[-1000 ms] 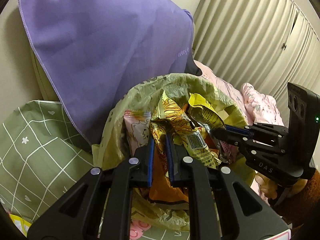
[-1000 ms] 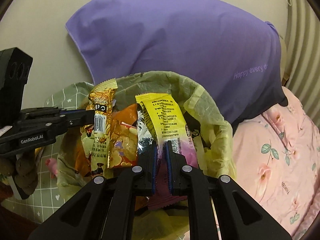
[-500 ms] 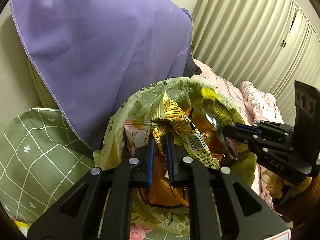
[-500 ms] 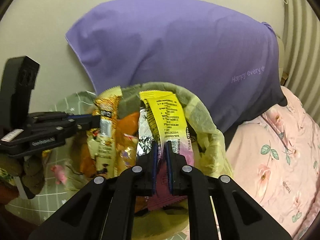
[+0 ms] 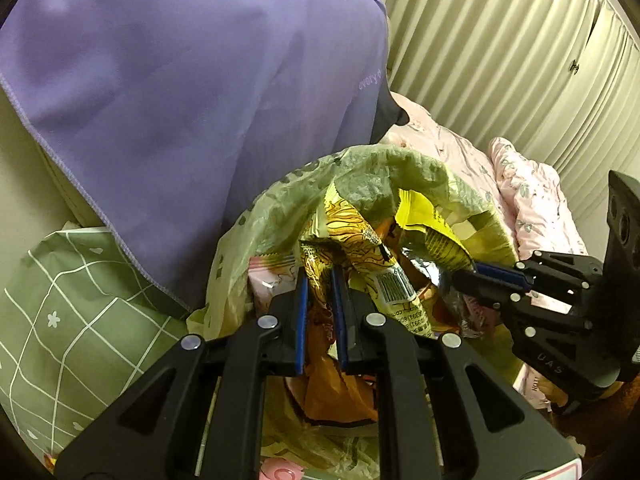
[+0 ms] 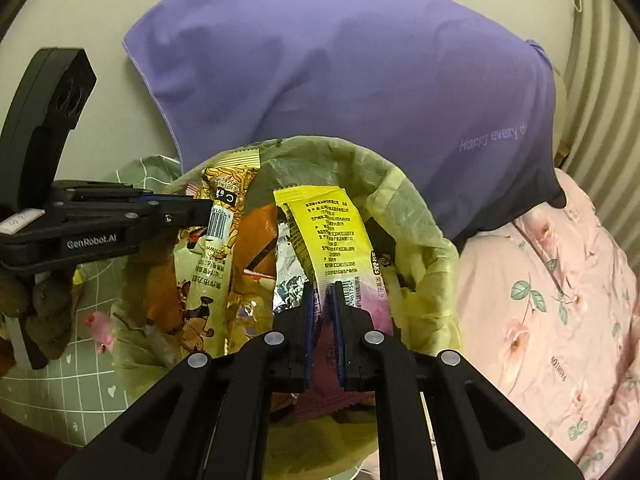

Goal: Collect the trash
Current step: 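Carry the snack bar and gold wrapper into the yellow bag, then open both tools to release the wrappers into the yellow bag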

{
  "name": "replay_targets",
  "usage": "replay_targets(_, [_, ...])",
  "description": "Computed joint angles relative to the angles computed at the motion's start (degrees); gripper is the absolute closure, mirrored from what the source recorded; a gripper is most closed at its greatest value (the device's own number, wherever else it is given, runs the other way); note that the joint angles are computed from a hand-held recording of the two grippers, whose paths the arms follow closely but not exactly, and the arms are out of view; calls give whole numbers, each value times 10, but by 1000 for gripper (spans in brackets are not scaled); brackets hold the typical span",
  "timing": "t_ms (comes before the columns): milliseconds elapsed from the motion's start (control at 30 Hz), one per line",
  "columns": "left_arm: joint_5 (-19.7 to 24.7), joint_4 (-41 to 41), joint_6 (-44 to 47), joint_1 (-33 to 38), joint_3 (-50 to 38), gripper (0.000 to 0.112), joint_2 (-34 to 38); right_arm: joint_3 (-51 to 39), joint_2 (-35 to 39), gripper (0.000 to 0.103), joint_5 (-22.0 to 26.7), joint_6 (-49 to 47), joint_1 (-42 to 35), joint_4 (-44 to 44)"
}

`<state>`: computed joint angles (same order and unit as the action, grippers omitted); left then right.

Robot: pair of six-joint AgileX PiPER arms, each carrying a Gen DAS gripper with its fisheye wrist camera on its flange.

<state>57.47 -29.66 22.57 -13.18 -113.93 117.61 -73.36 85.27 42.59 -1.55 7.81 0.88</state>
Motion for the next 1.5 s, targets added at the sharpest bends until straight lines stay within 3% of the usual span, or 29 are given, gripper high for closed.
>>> replay_targets(100, [37,8,-11,-3,-52,101,25,-2,0,93,3,5,2,-8])
replay_targets(200, [40,24,-29,-11,-70,101,38,-3,5,93,9,7,4,-12])
replay_targets(300, [10,17,-37,-9,-31,101,21,6,6,93,5,5,7,-19])
replay_targets(433, [-56,-13,8,-1,86,98,-41,10,-1,93,8,12,21,-42])
replay_targets(533, [-57,-55,38,18,116,91,-54,10,-7,93,6,33,31,-69])
replay_targets(667, [-77,-88,52,33,149,71,-78,18,-21,91,-4,39,27,-66])
replay_targets(833, [-79,-86,52,42,160,64,-95,31,-33,90,-6,40,31,-69])
replay_targets(1167, [-84,-91,50,51,171,57,-128,37,-55,62,-1,44,49,-89])
replay_targets(1300, [-100,-86,50,50,199,57,-154,47,-74,61,-11,33,33,-55])
replay_targets(1500, [-165,-117,109,87,329,57,-247,49,-102,60,-29,13,32,-26])
